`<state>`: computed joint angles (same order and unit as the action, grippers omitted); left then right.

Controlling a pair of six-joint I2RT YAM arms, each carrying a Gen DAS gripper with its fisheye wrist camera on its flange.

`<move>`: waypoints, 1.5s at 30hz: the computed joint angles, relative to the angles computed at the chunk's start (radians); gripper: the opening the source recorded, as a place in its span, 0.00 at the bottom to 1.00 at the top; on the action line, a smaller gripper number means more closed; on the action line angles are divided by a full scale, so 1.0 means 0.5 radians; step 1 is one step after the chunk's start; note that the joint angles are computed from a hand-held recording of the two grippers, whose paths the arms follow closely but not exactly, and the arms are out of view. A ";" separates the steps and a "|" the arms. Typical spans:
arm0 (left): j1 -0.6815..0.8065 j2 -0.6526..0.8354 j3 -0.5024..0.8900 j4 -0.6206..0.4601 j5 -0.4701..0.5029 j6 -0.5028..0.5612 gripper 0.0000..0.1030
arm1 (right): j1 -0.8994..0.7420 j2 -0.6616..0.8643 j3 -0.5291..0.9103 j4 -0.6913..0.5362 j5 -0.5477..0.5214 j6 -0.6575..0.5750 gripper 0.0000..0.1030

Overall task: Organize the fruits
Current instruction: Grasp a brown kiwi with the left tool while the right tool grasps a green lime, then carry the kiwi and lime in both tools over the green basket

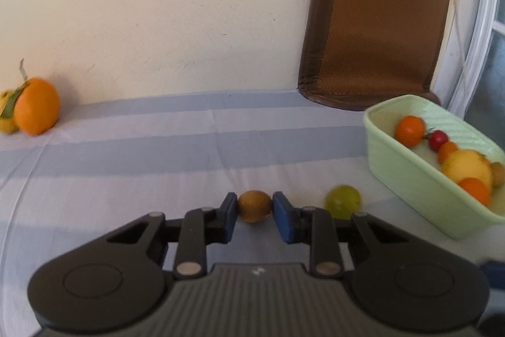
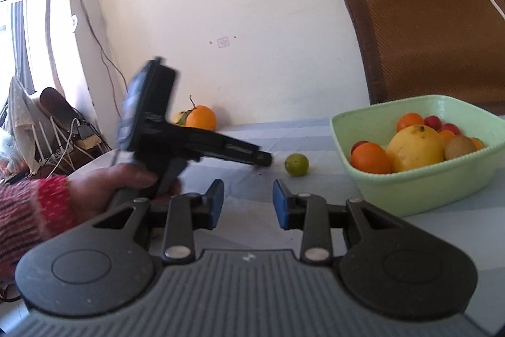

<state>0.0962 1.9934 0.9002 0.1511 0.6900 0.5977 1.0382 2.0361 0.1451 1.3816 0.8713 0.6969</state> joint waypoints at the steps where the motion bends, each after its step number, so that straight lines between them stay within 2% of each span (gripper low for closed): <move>1: 0.053 -0.041 -0.045 -0.032 0.054 0.040 0.24 | -0.012 -0.067 0.025 -0.144 0.006 0.034 0.36; 4: 0.240 -0.172 -0.225 -0.070 0.213 0.230 0.24 | -0.064 -0.252 0.200 -0.738 0.006 0.072 0.36; 8: 0.452 -0.261 -0.415 -0.028 0.318 0.467 0.25 | -0.176 -0.330 0.494 -1.276 -0.011 -0.090 0.36; 10: 0.480 -0.252 -0.478 0.121 0.278 0.438 0.25 | -0.257 -0.290 0.630 -1.415 -0.027 -0.192 0.36; 12: 0.501 -0.219 -0.421 0.070 0.286 0.362 0.25 | -0.338 -0.218 0.781 -1.563 -0.009 -0.267 0.36; 16: 0.521 -0.145 -0.315 -0.015 0.317 0.278 0.25 | -0.492 -0.114 0.976 -1.761 -0.022 -0.332 0.35; 20: 0.551 -0.096 -0.232 -0.133 0.368 0.287 0.25 | -0.578 -0.056 1.098 -1.896 -0.086 -0.370 0.35; 26: 0.557 -0.107 -0.264 -0.094 0.405 0.292 0.25 | -0.608 0.080 1.308 -2.091 -0.014 -0.453 0.35; 28: 0.554 -0.116 -0.273 -0.090 0.398 0.296 0.25 | -0.608 0.110 1.356 -2.158 0.018 -0.482 0.31; 29: 0.552 -0.115 -0.272 -0.088 0.395 0.292 0.25 | -0.609 0.114 1.360 -2.165 0.030 -0.487 0.27; 31: 0.554 -0.114 -0.268 -0.087 0.393 0.284 0.25 | -0.599 0.047 1.257 -2.067 -0.009 -0.473 0.27; 35: 0.561 -0.097 -0.225 -0.174 0.411 0.337 0.25 | -0.410 -0.106 1.011 -1.917 0.071 -0.307 0.27; 38: 0.589 -0.082 -0.161 -0.373 0.488 0.501 0.25 | -0.171 -0.266 0.799 -1.901 0.120 -0.020 0.27; 41: 0.626 -0.115 -0.183 -0.579 0.565 0.752 0.25 | 0.112 -0.348 0.686 -2.085 0.241 0.399 0.27; 45: 0.644 -0.201 -0.302 -0.759 0.620 1.081 0.25 | 0.311 -0.324 0.723 -2.466 0.347 0.827 0.28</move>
<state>0.4179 1.8929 0.7490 -0.2283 0.9998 1.1380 1.1936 1.8741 0.5067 0.1486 1.0449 1.1105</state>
